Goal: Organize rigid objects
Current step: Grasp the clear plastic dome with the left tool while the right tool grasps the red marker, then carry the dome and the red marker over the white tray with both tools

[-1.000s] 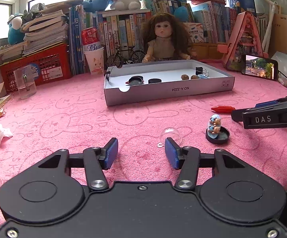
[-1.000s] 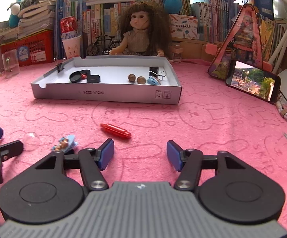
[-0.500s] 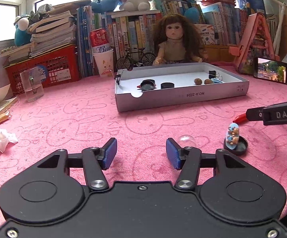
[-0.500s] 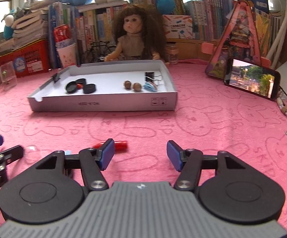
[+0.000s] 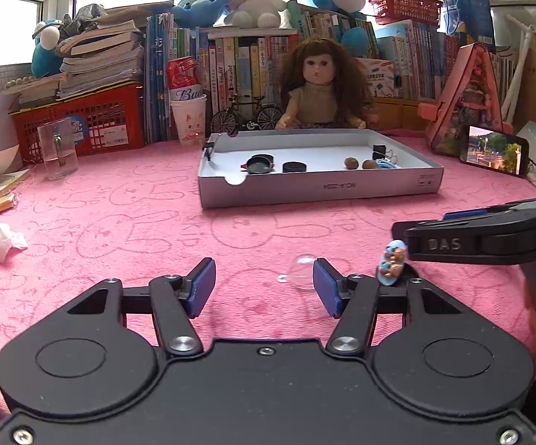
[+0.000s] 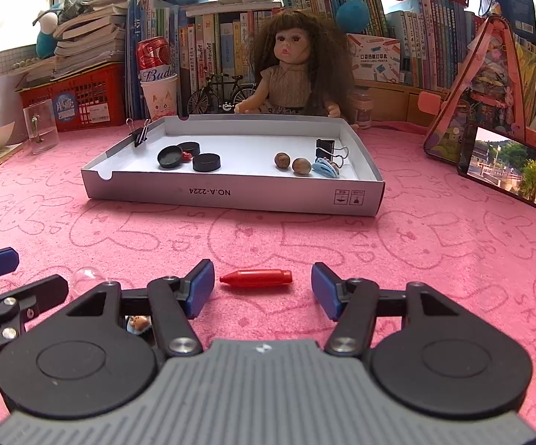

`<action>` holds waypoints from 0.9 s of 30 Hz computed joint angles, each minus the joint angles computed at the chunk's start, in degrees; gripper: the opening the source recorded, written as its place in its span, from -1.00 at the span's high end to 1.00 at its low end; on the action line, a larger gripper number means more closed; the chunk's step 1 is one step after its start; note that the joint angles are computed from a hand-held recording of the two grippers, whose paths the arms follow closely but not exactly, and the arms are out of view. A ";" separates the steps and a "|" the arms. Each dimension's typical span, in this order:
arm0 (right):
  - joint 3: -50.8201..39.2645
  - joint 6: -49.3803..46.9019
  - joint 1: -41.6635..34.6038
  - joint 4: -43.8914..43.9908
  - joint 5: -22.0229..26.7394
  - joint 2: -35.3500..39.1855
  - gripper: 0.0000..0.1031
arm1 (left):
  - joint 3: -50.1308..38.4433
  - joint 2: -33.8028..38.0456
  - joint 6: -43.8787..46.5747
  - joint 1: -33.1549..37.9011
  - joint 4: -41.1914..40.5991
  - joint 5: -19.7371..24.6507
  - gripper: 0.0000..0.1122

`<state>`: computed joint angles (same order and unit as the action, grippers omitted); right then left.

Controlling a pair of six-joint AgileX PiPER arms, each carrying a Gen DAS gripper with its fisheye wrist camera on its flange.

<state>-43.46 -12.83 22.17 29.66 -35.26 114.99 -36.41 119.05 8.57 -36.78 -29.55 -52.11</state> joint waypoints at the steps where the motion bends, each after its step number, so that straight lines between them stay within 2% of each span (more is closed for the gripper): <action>1: -0.02 0.63 -0.27 -1.01 0.15 0.05 -0.37 | -0.50 0.23 -0.54 -0.16 0.09 0.41 0.05; 6: 0.76 3.54 -0.74 -5.02 -0.91 0.32 -0.24 | -3.73 0.98 -2.09 0.19 0.20 5.32 0.20; 9: 0.78 3.85 -0.71 -5.78 -0.81 0.42 -0.15 | -5.44 2.40 0.88 -1.30 -3.16 4.52 0.25; 13: 0.80 4.38 -0.80 -6.38 -0.94 0.56 -0.08 | -6.64 3.81 1.71 -1.86 -2.59 3.52 0.48; 16: 0.71 4.36 -0.85 -6.44 -0.90 0.61 0.03 | -7.05 4.43 3.01 -2.57 -3.43 2.77 0.48; 27: 1.78 5.59 -1.44 -6.88 -2.56 -0.64 0.05 | -7.13 2.47 2.96 -1.48 -2.50 3.69 0.49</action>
